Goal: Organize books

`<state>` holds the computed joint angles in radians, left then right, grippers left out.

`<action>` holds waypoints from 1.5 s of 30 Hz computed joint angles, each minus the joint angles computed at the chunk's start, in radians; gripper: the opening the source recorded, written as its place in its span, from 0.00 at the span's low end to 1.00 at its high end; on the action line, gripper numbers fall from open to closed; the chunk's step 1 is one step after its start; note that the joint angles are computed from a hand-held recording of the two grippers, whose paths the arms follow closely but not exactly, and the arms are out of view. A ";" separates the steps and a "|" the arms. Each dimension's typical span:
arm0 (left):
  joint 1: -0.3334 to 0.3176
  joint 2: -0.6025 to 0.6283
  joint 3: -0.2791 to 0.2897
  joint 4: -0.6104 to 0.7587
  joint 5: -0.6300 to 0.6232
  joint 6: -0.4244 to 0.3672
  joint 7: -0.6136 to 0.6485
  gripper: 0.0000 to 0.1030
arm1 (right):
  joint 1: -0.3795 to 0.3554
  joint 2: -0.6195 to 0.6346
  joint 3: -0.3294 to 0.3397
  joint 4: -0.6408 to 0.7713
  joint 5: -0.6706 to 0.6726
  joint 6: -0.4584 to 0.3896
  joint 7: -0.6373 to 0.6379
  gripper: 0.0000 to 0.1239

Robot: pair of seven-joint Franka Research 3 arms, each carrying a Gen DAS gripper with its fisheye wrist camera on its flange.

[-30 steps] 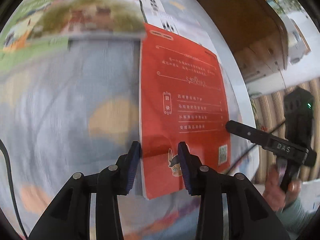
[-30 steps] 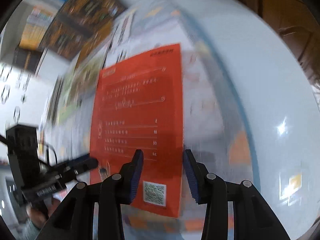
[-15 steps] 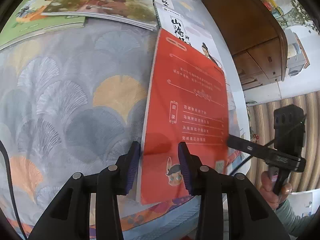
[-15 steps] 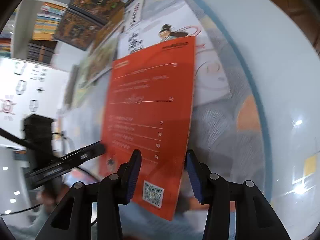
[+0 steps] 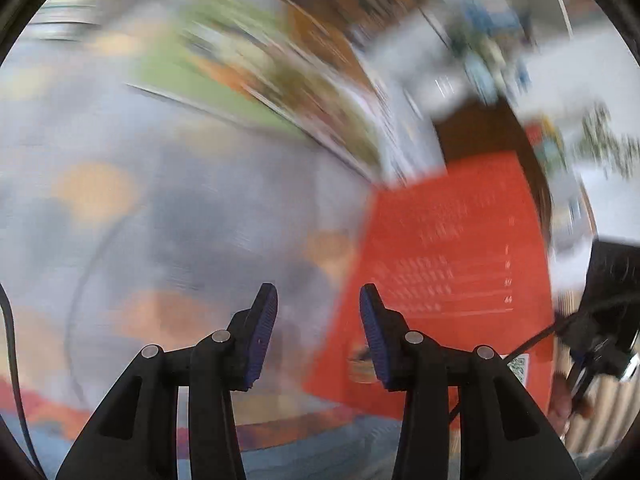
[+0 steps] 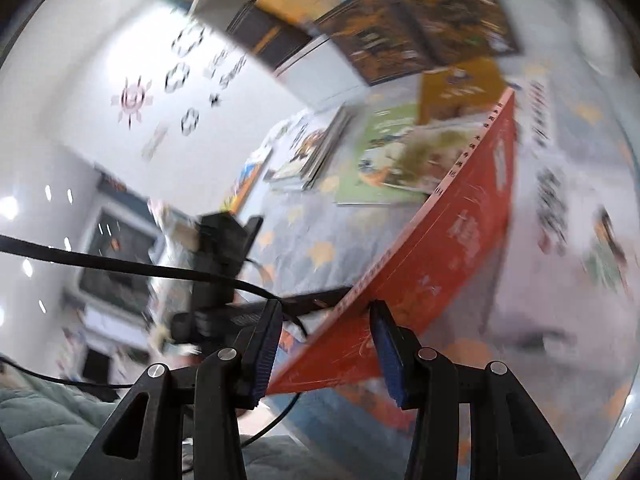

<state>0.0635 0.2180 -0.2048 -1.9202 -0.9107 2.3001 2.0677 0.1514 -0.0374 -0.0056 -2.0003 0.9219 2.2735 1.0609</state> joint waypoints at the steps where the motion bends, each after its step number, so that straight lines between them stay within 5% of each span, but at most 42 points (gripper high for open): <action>1: 0.012 -0.019 0.014 -0.024 -0.015 0.036 -0.020 0.38 | 0.006 0.031 0.006 0.030 -0.001 -0.009 0.008 0.36; 8: 0.065 -0.067 0.077 -0.091 -0.025 0.127 -0.055 0.38 | 0.003 0.133 0.035 0.085 0.083 -0.065 0.035 0.37; 13: 0.062 -0.024 0.059 -0.050 0.026 0.091 -0.062 0.38 | 0.006 0.142 0.036 0.032 -0.025 -0.034 0.171 0.37; 19: 0.021 0.046 0.031 0.006 0.185 0.190 -0.163 0.38 | 0.023 0.146 0.025 -0.042 -0.277 0.044 0.442 0.37; 26: 0.008 0.125 -0.017 0.078 0.369 0.182 -0.217 0.39 | 0.036 0.116 0.039 -0.099 -0.376 0.127 0.446 0.35; 28: 0.040 0.123 -0.047 0.083 0.327 0.127 -0.176 0.43 | 0.042 0.126 0.043 -0.089 -0.389 0.136 0.456 0.35; 31: 0.123 0.117 -0.087 0.075 0.126 -0.059 -0.049 0.45 | 0.047 0.132 0.037 -0.083 -0.455 0.159 0.507 0.37; 35: 0.133 0.036 -0.052 -0.032 0.034 -0.177 0.052 0.45 | 0.027 0.141 0.033 -0.072 -0.432 0.148 0.459 0.37; 45: 0.049 0.019 0.016 -0.059 -0.003 -0.131 0.036 0.45 | 0.029 0.117 0.032 -0.087 -0.484 0.103 0.456 0.37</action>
